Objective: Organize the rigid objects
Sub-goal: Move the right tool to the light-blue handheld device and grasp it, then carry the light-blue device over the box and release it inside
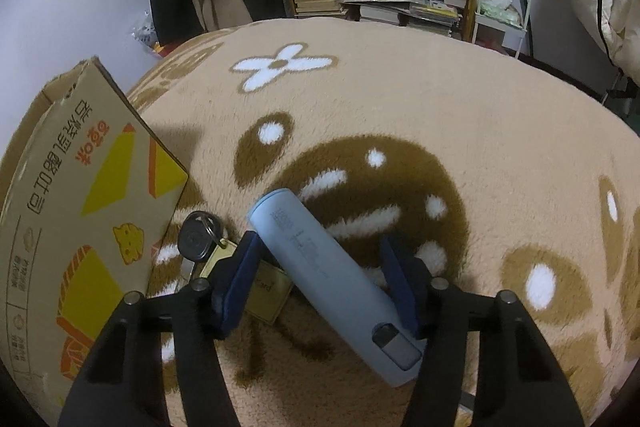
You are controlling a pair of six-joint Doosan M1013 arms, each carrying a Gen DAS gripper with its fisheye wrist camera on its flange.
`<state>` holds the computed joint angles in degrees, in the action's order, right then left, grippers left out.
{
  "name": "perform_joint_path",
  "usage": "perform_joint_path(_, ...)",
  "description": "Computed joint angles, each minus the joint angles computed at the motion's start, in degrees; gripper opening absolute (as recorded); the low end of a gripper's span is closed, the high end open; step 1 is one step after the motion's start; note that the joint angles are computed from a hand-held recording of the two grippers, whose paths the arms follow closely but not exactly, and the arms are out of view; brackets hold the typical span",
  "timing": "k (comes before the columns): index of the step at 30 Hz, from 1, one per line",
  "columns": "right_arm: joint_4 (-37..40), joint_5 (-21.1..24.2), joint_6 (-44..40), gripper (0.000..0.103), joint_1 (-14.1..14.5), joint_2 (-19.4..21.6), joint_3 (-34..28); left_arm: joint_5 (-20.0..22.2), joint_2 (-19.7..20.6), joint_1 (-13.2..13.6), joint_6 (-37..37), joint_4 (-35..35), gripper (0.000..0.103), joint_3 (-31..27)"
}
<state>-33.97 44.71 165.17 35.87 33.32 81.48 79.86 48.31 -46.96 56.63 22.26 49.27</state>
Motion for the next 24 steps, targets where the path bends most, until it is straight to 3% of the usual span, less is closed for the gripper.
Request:
perform_joint_path(8, 0.7, -1.9, 1.5, 0.051, -0.4, -0.7, 1.0, 0.0, 0.0, 0.0, 0.0, 0.0, 0.023, 0.0)
perform_joint_path(10, 1.0, -2.4, 1.1, 0.045, -0.5, -0.8, 1.2, 0.0, 0.0, 0.0, 0.0, 0.0, 0.023, 0.0)
perform_joint_path(12, 2.6, -5.3, 0.9, 0.031, -0.9, -1.4, 2.1, 0.0, 0.0, 0.0, 0.0, 0.0, 0.024, 0.0)
perform_joint_path(14, 4.3, -7.0, 0.2, 0.029, -1.2, -1.6, 2.4, 0.0, 0.0, 0.0, 0.0, 0.0, 0.024, 0.1)
perform_joint_path(24, 2.0, -2.0, 3.6, 0.029, 0.0, -1.0, 0.5, 0.0, 0.0, 0.0, 0.0, 0.0, 0.024, 0.0)
